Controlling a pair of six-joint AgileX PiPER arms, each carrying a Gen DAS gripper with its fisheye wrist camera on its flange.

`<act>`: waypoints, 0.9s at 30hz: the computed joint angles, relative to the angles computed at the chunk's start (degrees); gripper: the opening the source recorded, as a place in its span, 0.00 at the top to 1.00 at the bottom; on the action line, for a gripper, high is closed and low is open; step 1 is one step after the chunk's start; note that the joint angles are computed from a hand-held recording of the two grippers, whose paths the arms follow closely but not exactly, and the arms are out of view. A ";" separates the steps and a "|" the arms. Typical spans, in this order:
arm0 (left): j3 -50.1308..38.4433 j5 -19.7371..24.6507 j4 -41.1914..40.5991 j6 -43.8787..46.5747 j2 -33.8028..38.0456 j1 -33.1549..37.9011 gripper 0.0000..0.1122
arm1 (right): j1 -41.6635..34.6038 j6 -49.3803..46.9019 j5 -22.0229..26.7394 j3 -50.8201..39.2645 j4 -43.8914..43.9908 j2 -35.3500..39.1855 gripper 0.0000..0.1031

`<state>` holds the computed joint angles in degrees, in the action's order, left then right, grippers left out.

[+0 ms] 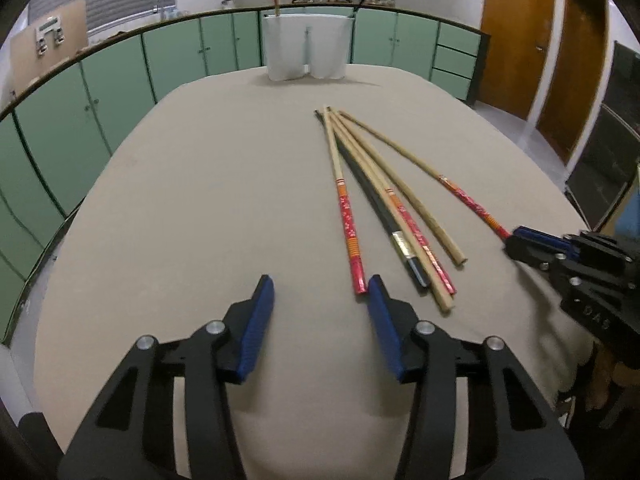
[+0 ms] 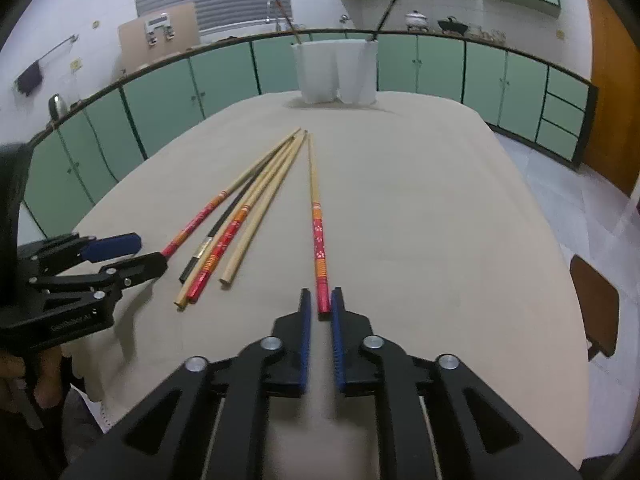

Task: Organize utensils
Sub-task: 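Grasp a red-orange chopstick with the right tool while the left tool grasps a red chopstick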

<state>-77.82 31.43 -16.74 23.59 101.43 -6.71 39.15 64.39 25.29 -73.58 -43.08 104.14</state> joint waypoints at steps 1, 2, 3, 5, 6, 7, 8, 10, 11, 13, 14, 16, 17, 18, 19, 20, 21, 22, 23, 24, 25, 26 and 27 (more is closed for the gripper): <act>0.26 -0.45 -0.17 0.94 0.01 -0.46 0.58 | 0.15 0.06 0.24 -0.44 -0.37 0.38 0.87; 0.48 -1.02 0.20 0.97 0.01 -0.88 0.58 | 0.10 0.26 0.34 -0.86 -0.53 0.71 0.87; 0.62 -1.76 0.73 0.46 0.14 -1.22 0.59 | -0.06 0.27 0.44 -1.39 -0.32 1.06 0.87; -0.23 -2.44 1.19 -1.16 0.99 -1.20 0.74 | -0.10 0.81 0.97 -2.26 -0.60 1.67 0.87; -0.60 -3.02 2.99 -3.53 1.30 -1.18 0.90 | 0.21 2.17 2.03 -2.86 -1.73 2.11 0.88; -1.29 -2.94 3.67 -5.19 1.74 -0.73 0.95 | 0.53 3.44 3.02 -3.29 -2.73 2.40 0.93; -1.33 -3.16 4.81 -7.45 1.71 -0.40 0.94 | 1.15 6.16 4.92 -3.73 -4.81 2.76 0.93; -0.72 -5.04 12.79 -17.39 1.44 -0.27 0.95 | 2.36 11.95 8.50 -3.77 -8.36 3.00 0.94; -0.40 -5.25 15.04 -20.61 1.20 -0.04 0.95 | 2.66 13.63 9.26 -3.62 -8.98 2.93 0.94; -0.51 -4.42 15.77 -22.62 1.20 0.80 0.95 | 3.32 14.28 10.09 -3.55 -9.30 2.85 0.94; -0.38 -4.38 16.45 -22.76 0.99 0.67 0.95 | 3.51 13.58 9.77 -3.41 -9.03 2.71 0.94; -0.26 -3.96 17.19 -22.06 0.61 0.47 0.94 | 3.72 12.20 8.85 -2.89 -8.48 2.14 0.94; -0.04 -3.86 17.03 -21.47 0.28 0.63 0.93 | 3.79 12.20 8.65 -2.46 -8.55 1.83 0.92; -0.09 -3.73 16.58 -20.71 0.30 0.75 0.90 | 3.85 12.69 8.53 -1.93 -9.08 1.55 0.91; 0.40 -3.85 16.02 -19.94 -0.02 0.88 0.89 | 3.74 12.67 8.10 -1.47 -9.10 1.31 0.91; 0.52 -3.88 14.95 -18.69 -0.13 1.16 0.89 | 3.66 13.01 7.54 -0.84 -9.49 0.97 0.91; 0.44 -3.76 14.01 -17.64 -0.13 1.39 0.89 | 3.56 12.92 7.28 -0.67 -9.43 0.87 0.91; 0.51 -3.78 12.81 -16.32 -0.23 1.65 0.89 | 3.38 13.11 6.84 -0.28 -9.57 0.67 0.91; 1.66 -4.27 11.36 -14.71 -0.92 1.89 0.90 | 3.05 12.51 6.48 -0.53 -9.13 0.81 0.91; 1.44 -4.11 10.07 -13.37 -0.81 2.13 0.95 | 2.74 11.68 6.16 -0.66 -8.42 0.81 0.91; 0.82 -3.37 9.01 -12.63 -0.59 2.44 0.95 | 2.47 10.43 6.20 -1.25 -7.21 0.94 0.94; 0.53 -2.61 7.78 -11.70 -0.62 2.81 0.96 | 2.13 8.92 6.15 -1.65 -5.50 0.77 0.94; -0.29 -1.49 6.50 -10.68 -0.48 3.14 0.96 | 2.04 8.44 6.36 -1.82 -4.91 0.30 0.94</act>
